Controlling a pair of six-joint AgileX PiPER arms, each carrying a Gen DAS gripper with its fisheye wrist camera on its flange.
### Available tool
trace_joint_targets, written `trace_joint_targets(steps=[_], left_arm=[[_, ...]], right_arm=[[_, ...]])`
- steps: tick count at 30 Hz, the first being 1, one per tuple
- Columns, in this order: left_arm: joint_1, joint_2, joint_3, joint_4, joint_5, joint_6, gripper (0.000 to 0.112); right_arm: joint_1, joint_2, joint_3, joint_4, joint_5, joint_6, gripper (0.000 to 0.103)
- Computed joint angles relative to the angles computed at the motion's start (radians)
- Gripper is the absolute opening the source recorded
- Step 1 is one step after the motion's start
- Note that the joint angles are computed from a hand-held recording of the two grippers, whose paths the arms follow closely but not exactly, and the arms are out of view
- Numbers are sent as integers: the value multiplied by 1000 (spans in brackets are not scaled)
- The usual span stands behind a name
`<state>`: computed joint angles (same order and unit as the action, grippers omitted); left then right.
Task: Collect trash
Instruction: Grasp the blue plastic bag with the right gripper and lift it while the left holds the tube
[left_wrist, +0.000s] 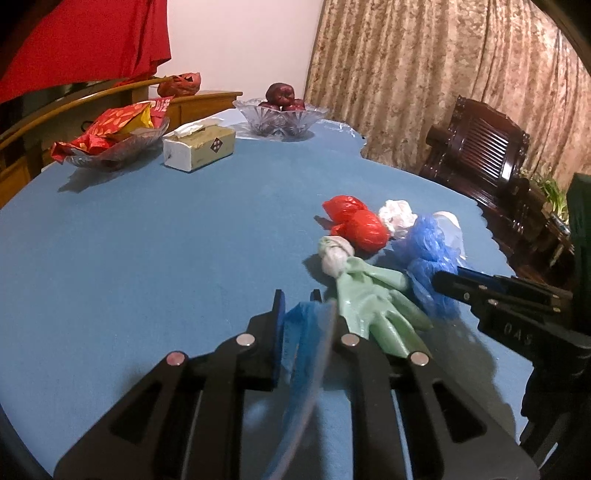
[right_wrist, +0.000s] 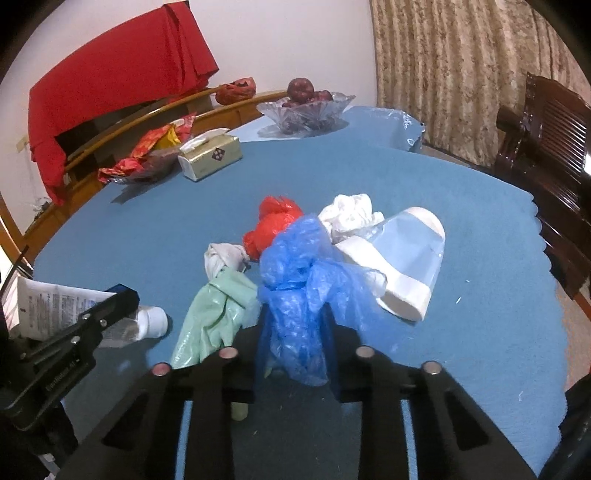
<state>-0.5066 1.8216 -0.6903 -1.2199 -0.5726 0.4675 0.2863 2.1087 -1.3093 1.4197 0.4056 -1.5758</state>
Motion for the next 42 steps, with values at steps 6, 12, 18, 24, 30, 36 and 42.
trace_joint_targets(steps=[6,12,18,24,30,36,42], left_arm=[[-34,-36,11,2,-11,-6,12],[-75,-64,-8,-31,-21,35,12],[-120,-67,-61,-81,-32,112,12],[-162,-33,-131,-137,-26,198,12],[-178,9,-136,-157,-20,203,12],[-168,0,-89,-160,-37,194,12],[-141,-14,-59,-113,-27,144,12]], right_arm=[[-43,-65,76,90,43,-103,8],[-110,-137,149,156,93,-175,7],[-182,-198,199,167,141,-201,7],[-232,-214,209,120,160,-176,5],[-237,-155,198,78,171,-142,10],[-186,-123,196,109,135,-170,62],[-118,-58,137,38,52,-83,85]])
